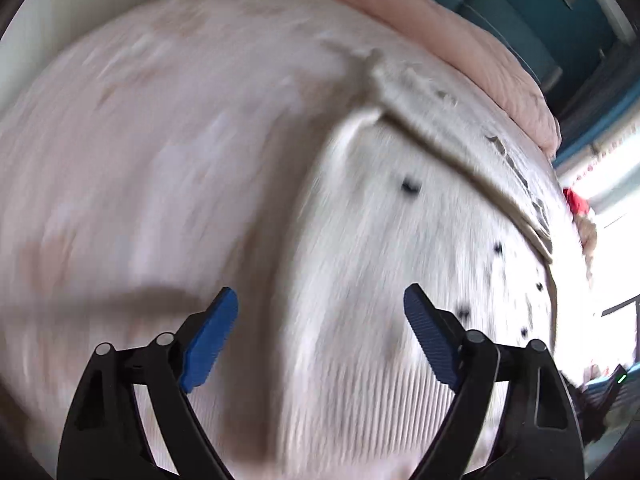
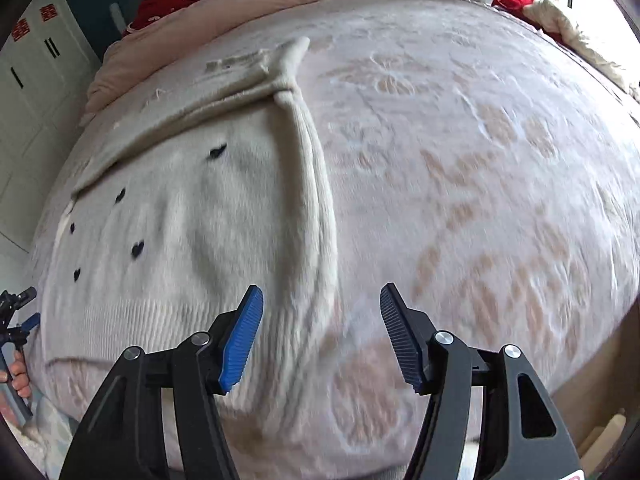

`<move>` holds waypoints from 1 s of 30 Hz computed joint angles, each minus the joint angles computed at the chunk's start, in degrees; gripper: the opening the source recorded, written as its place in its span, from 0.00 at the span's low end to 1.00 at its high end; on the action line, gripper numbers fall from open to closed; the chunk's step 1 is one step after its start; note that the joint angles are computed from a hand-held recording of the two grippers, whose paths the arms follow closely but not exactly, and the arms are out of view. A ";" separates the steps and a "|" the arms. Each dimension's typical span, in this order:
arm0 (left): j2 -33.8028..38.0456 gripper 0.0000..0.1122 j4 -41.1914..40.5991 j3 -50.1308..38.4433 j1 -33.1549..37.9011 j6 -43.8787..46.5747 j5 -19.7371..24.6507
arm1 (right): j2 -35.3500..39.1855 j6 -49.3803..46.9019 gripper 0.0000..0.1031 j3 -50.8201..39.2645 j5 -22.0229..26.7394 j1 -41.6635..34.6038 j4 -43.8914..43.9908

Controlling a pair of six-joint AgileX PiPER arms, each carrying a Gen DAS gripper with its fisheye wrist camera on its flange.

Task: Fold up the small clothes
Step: 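Move both tools to the ribbed hem of the sweater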

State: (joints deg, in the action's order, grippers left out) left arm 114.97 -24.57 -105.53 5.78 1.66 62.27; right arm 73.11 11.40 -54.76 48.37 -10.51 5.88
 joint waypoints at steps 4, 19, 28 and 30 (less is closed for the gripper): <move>-8.76 0.78 -5.22 15.97 2.61 2.49 -4.83 | -3.99 -2.85 0.64 6.05 -0.14 -2.15 7.77; -10.65 0.83 2.05 19.25 -7.04 0.06 -11.48 | -3.15 1.85 0.76 9.49 -11.46 4.11 10.23; -7.12 0.83 5.40 13.70 -8.88 -5.83 -9.16 | -1.31 1.47 0.76 9.28 -15.14 5.54 12.55; -6.56 0.83 5.79 12.82 -9.06 -6.87 -8.80 | -1.23 0.21 0.76 9.42 -15.47 5.02 14.05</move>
State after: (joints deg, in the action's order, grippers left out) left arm 108.41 -18.78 -92.71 -3.28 -5.22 53.48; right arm 71.88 11.62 -45.35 32.89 -5.49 19.93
